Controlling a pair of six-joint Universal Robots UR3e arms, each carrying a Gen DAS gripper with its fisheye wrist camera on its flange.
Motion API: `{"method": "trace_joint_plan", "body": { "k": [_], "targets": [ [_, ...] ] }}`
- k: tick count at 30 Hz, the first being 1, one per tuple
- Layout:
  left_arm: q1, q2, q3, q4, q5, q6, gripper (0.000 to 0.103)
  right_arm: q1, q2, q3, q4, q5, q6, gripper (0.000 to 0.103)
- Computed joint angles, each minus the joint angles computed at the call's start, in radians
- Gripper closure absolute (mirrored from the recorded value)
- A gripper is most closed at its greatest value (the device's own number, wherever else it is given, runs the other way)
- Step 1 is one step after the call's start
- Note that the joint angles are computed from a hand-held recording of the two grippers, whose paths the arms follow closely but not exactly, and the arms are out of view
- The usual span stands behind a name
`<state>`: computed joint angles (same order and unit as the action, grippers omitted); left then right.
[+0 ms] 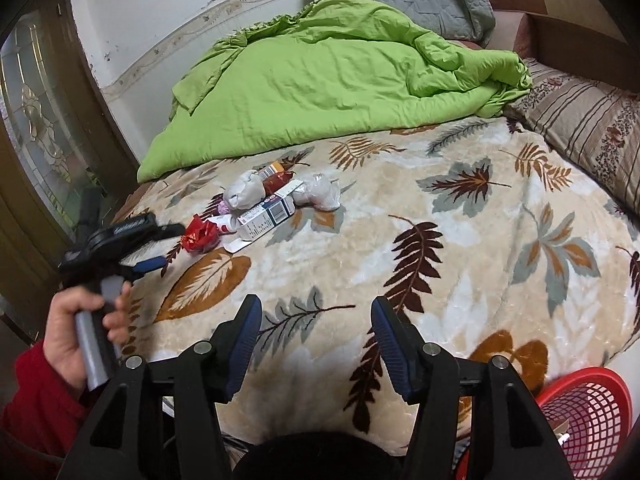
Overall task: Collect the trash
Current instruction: 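Move both open tools back over the trash on the bed, then grasp the red snack bag with the left tool while the right tool grasps the white glove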
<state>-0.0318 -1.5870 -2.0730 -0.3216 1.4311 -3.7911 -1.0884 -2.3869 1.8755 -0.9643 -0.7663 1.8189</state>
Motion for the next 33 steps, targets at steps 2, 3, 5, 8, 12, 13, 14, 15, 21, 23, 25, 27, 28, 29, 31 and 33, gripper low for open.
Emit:
{"method": "trace_joint_plan", "body": {
  "k": [2,3,5,8,12,13,14,15,21,23,25,27,28,29,31,33],
  "targets": [
    [-0.014,-0.072,0.058,0.01,0.019,-0.016,0.026,0.034,0.014,0.028,-0.076,-0.004,0.05,0.042],
    [-0.019,-0.102,0.087,0.004,0.032,-0.018,0.026,0.053,0.024,0.043,-0.119,-0.008,0.079,0.042],
    [-0.034,-0.175,0.161,-0.02,0.073,-0.038,0.026,0.084,0.04,0.067,-0.194,-0.013,0.132,0.042],
    [-0.031,-0.235,0.19,-0.012,0.07,-0.029,0.026,0.139,0.077,0.096,-0.316,-0.024,0.222,0.042],
    [-0.058,-0.25,0.183,0.028,0.127,0.021,0.042,0.229,0.138,0.115,-0.471,-0.038,0.347,0.042],
    [-0.049,-0.244,0.17,0.045,0.11,0.034,0.049,0.267,0.164,0.114,-0.525,-0.041,0.394,0.042],
    [-0.047,-0.233,0.157,0.054,0.11,0.039,0.049,0.309,0.193,0.111,-0.58,-0.044,0.445,0.042],
    [-0.045,-0.223,0.144,0.062,0.119,0.047,0.052,0.338,0.216,0.105,-0.615,-0.043,0.479,0.042],
    [-0.021,-0.132,0.052,0.118,0.145,0.097,0.054,0.649,0.453,0.047,-1.044,-0.077,0.825,0.028],
    [-0.015,-0.111,0.034,0.131,0.159,0.11,0.054,0.778,0.591,-0.006,-1.221,-0.124,0.964,0.026],
    [-0.016,-0.097,0.023,0.137,0.193,0.123,0.054,0.871,0.715,-0.066,-1.348,-0.163,1.07,0.026],
    [-0.01,-0.078,0.004,0.145,0.212,0.14,0.054,0.97,0.854,-0.158,-1.441,-0.242,1.159,0.026],
    [-0.008,-0.072,-0.003,0.146,0.219,0.147,0.054,1.006,0.915,-0.202,-1.475,-0.27,1.195,0.026],
    [-0.001,-0.065,-0.011,0.147,0.219,0.155,0.054,1.043,0.991,-0.26,-1.508,-0.299,1.239,0.026],
    [0.013,-0.055,-0.021,0.145,0.216,0.169,0.054,1.088,1.074,-0.333,-1.528,-0.353,1.281,0.026],
    [0.024,-0.051,-0.023,0.139,0.214,0.187,0.054,1.117,1.146,-0.381,-1.564,-0.388,1.333,0.026]
  ]
}}
